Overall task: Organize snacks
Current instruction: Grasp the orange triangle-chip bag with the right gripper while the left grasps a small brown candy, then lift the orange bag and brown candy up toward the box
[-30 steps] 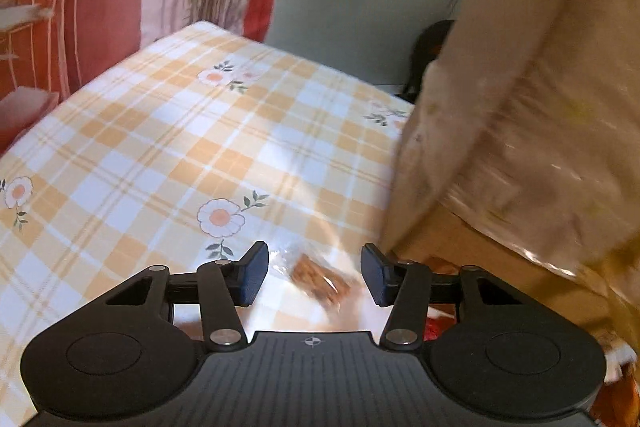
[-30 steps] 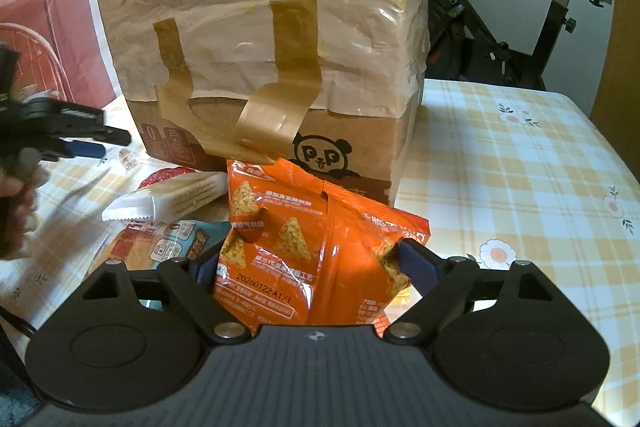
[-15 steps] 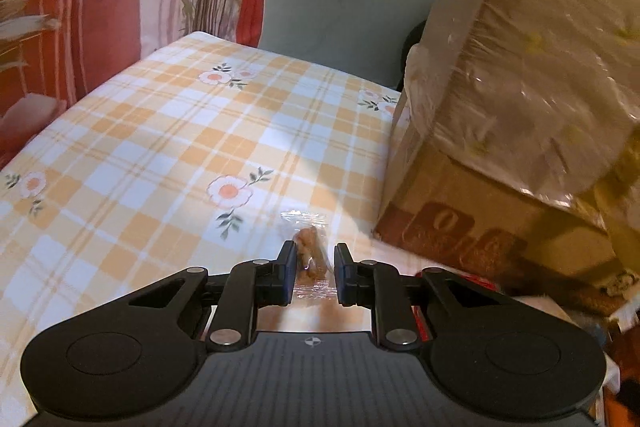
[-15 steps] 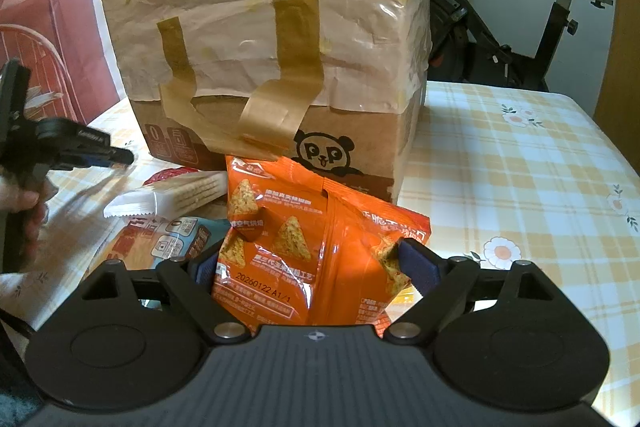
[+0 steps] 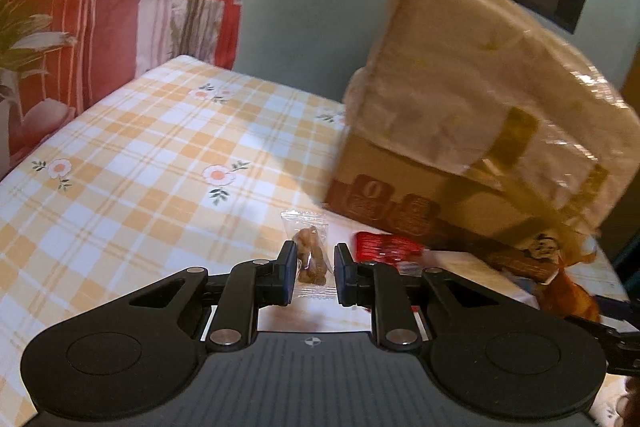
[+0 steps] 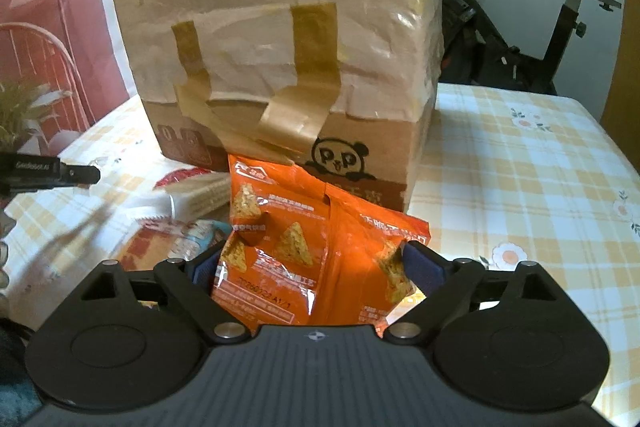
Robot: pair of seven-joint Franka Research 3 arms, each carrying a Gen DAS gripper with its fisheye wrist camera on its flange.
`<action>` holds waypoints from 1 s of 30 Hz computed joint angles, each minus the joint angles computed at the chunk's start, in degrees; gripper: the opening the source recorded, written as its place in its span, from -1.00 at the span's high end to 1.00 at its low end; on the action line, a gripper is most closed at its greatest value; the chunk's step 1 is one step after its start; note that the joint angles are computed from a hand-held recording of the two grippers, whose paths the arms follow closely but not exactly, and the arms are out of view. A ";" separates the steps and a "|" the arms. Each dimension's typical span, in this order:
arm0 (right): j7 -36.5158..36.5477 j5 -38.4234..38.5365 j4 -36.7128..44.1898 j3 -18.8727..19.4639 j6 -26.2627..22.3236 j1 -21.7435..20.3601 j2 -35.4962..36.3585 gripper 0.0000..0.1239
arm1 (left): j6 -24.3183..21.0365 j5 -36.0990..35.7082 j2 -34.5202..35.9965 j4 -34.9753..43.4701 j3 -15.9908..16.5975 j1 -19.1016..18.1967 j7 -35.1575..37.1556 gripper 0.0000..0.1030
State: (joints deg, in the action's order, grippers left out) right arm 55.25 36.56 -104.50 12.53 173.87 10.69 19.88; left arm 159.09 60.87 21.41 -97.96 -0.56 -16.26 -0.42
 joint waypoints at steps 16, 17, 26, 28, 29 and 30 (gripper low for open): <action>6.22 -5.51 -5.59 -2.72 4.39 2.71 -4.16 -0.60 | 5.42 3.79 -1.62 -2.87 0.06 -0.54 -3.85 0.59; 6.20 -4.58 -5.73 -1.95 4.60 1.84 -4.18 -0.60 | 5.62 4.01 -1.68 -2.98 0.06 -0.55 -3.96 0.60; 1.60 5.68 -3.95 1.11 0.01 -2.73 -2.91 -0.59 | 6.18 3.73 -1.94 -3.72 -0.27 -0.25 -3.31 0.59; -0.49 9.01 -3.11 2.26 -1.92 -3.87 -2.13 -0.57 | 6.34 3.56 -2.01 -3.86 -0.31 -0.19 -3.01 0.59; -0.95 9.70 -2.69 2.09 -2.78 -3.66 -1.73 -0.57 | 6.36 3.40 -2.02 -3.90 -0.36 -0.15 -2.75 0.60; -2.21 10.56 -2.49 2.22 -2.94 -3.56 -1.53 -0.57 | 6.34 3.02 -1.99 -3.90 -0.47 -0.05 -2.26 0.59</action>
State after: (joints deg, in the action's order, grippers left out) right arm 53.04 47.12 -107.00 14.75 170.93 7.13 18.36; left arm 165.43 63.90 19.42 -101.86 -1.03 -16.31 -2.68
